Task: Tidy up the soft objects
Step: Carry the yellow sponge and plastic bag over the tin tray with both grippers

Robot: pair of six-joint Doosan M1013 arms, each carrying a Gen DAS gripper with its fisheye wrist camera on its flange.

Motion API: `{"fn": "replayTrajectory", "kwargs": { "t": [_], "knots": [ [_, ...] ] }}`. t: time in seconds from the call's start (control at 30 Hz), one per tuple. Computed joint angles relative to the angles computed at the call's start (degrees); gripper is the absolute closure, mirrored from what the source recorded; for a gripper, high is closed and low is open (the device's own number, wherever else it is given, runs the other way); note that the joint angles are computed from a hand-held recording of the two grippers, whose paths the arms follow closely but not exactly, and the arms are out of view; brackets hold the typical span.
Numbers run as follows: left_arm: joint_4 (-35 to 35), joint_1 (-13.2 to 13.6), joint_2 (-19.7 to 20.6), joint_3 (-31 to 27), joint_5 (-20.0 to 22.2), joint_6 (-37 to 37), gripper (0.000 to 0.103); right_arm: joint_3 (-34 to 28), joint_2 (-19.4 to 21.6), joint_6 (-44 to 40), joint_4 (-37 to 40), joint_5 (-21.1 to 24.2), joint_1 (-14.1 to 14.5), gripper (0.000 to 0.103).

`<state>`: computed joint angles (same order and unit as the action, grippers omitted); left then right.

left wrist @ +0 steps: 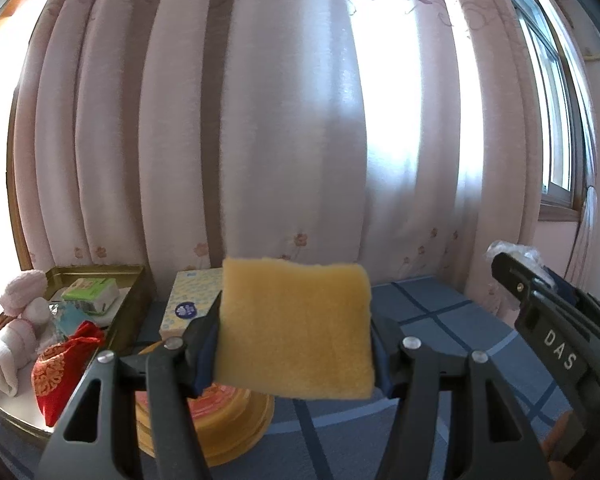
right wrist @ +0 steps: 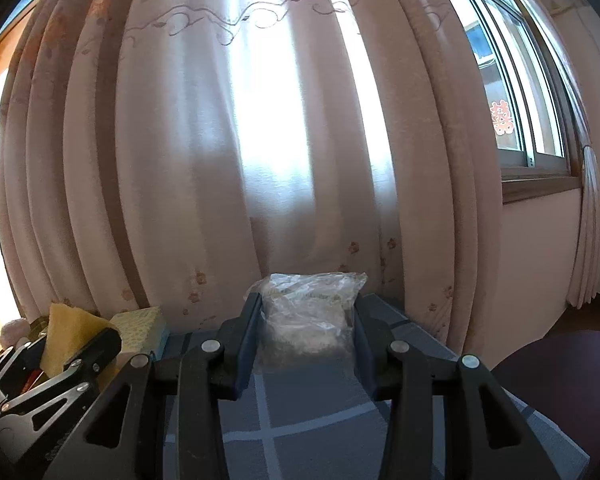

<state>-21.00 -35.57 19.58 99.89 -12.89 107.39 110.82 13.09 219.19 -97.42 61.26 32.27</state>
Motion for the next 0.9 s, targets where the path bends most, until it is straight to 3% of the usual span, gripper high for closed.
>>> {"fn": "replayTrajectory", "kwargs": {
  "t": [0.2,0.4,0.9],
  "knots": [
    [-0.41,0.82,-0.53,0.75,-0.30,-0.61,0.043,-0.59,0.51,-0.02,-0.60,-0.69,0.67,0.058],
    [-6.40,1.89,-0.99,1.56,-1.66,3.59,0.043,-1.37,1.09,0.13,-1.15,-1.91,1.16,0.058],
    [-7.91,5.24,-1.99,3.09,-3.11,4.12,0.043,-5.17,4.23,-0.12,-4.20,-5.67,3.20,0.058]
  ]
}}
